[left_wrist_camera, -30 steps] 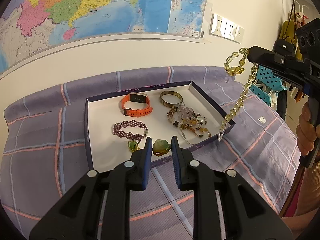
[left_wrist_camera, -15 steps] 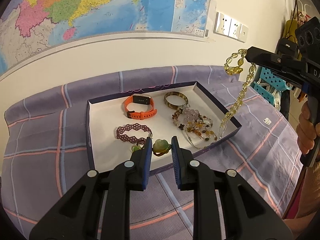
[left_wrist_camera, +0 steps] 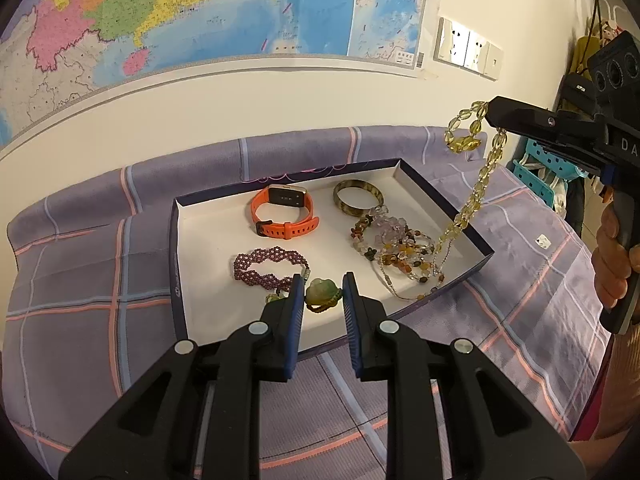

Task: Organize jewelry
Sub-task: 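Carry the yellow chain and pendant over the white tray with both tools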

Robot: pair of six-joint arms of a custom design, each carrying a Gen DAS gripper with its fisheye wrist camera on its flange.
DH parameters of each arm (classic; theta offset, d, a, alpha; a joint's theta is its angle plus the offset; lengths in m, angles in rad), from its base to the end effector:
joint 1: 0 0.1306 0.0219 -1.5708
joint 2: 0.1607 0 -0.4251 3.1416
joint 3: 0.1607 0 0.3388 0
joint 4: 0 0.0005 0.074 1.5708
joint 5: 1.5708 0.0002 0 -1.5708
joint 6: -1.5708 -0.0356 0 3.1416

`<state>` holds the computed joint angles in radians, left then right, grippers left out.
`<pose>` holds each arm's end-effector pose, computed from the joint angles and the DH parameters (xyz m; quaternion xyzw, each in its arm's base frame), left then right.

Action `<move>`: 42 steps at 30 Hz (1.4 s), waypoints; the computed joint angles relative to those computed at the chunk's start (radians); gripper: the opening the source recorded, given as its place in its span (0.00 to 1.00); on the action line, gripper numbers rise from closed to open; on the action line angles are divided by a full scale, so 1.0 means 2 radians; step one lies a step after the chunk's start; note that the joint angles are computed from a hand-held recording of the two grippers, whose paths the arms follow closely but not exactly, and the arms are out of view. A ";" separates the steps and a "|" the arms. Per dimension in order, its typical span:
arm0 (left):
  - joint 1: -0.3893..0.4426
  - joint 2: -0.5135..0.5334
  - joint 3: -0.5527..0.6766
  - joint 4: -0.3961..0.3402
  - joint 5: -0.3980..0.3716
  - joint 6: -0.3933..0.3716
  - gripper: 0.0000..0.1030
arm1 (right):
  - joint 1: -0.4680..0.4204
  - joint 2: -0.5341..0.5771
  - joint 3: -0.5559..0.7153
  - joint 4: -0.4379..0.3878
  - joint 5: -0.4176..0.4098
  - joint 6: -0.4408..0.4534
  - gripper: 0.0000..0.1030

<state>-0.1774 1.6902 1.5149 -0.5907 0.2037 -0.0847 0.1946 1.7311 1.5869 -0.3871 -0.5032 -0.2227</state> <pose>0.5413 -0.1049 0.4044 0.1591 0.9023 -0.1115 0.3848 0.5677 0.1289 0.4318 -0.1118 0.8423 0.3110 0.4258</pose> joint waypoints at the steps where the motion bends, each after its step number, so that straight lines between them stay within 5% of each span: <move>1: 0.000 0.001 0.001 0.000 -0.001 0.000 0.19 | 0.000 0.001 0.001 0.000 0.000 0.000 0.08; 42: 0.010 0.050 0.028 -0.033 -0.020 0.015 0.19 | -0.001 0.051 0.021 -0.044 0.001 -0.003 0.08</move>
<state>-0.1569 1.7910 1.5709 -0.6564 0.1641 -0.0542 0.1918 1.8340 1.6294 -0.4742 -0.5022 -0.2290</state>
